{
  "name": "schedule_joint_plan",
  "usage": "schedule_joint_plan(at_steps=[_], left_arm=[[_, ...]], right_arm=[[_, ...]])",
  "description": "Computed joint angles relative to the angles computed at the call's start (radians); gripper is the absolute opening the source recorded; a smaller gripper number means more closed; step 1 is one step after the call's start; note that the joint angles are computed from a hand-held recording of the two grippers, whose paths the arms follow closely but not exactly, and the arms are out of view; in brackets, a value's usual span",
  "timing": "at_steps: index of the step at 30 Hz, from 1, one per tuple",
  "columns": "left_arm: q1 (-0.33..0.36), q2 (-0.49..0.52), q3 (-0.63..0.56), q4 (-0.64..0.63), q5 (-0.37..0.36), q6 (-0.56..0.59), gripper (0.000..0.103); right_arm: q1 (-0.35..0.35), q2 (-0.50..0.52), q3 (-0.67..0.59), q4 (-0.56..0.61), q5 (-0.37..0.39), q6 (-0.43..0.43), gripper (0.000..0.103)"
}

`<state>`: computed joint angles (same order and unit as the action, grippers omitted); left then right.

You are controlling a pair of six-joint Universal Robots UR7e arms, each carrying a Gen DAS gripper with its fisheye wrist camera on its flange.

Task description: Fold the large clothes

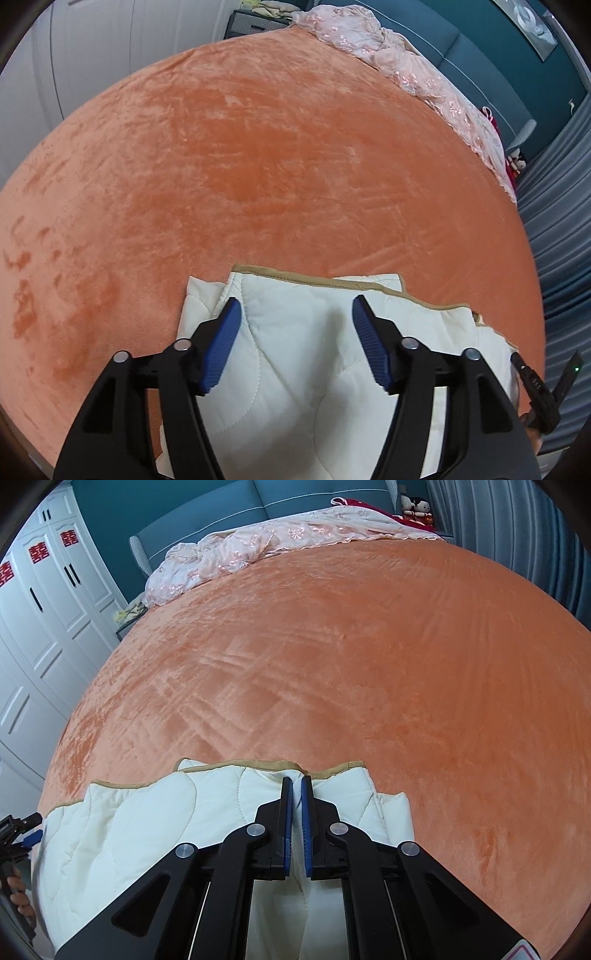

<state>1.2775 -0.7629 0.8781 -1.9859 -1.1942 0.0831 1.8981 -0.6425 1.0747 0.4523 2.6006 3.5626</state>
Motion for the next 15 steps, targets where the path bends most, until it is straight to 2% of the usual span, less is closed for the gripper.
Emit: schedule_joint_plan(at_steps=[2, 4, 5, 6, 7, 9, 12, 14, 15], left_arm=[[0.0, -0.004, 0.017, -0.023, 0.018, 0.009, 0.067], [-0.016, -0.015, 0.063, -0.096, 0.131, 0.024, 0.067], [-0.018, -0.024, 0.083, -0.137, 0.155, 0.031, 0.067], [-0.015, -0.037, 0.094, -0.159, 0.137, 0.026, 0.067], [-0.002, -0.04, 0.076, -0.142, 0.081, 0.017, 0.067], [0.018, -0.019, 0.008, -0.05, 0.008, -0.025, 0.067], [0.033, 0.035, -0.093, 0.081, -0.029, -0.024, 0.063], [0.029, 0.036, -0.089, 0.085, -0.027, -0.001, 0.025], [0.023, 0.028, -0.07, 0.06, -0.019, 0.016, 0.018]], right_arm=[[0.003, -0.009, 0.016, -0.014, 0.0, -0.001, 0.004], [0.007, -0.02, 0.034, -0.036, 0.003, -0.002, 0.004], [0.011, -0.027, 0.046, -0.052, 0.004, -0.004, 0.004], [0.016, -0.038, 0.063, -0.075, 0.005, -0.007, 0.004], [0.021, -0.05, 0.08, -0.101, 0.004, -0.016, 0.004], [0.026, -0.069, 0.105, -0.135, -0.007, -0.025, 0.004], [0.025, -0.07, 0.102, -0.129, -0.02, -0.009, 0.004], [0.028, -0.061, 0.087, -0.117, -0.014, -0.005, 0.004], [0.027, -0.064, 0.09, -0.123, -0.017, -0.013, 0.004]])
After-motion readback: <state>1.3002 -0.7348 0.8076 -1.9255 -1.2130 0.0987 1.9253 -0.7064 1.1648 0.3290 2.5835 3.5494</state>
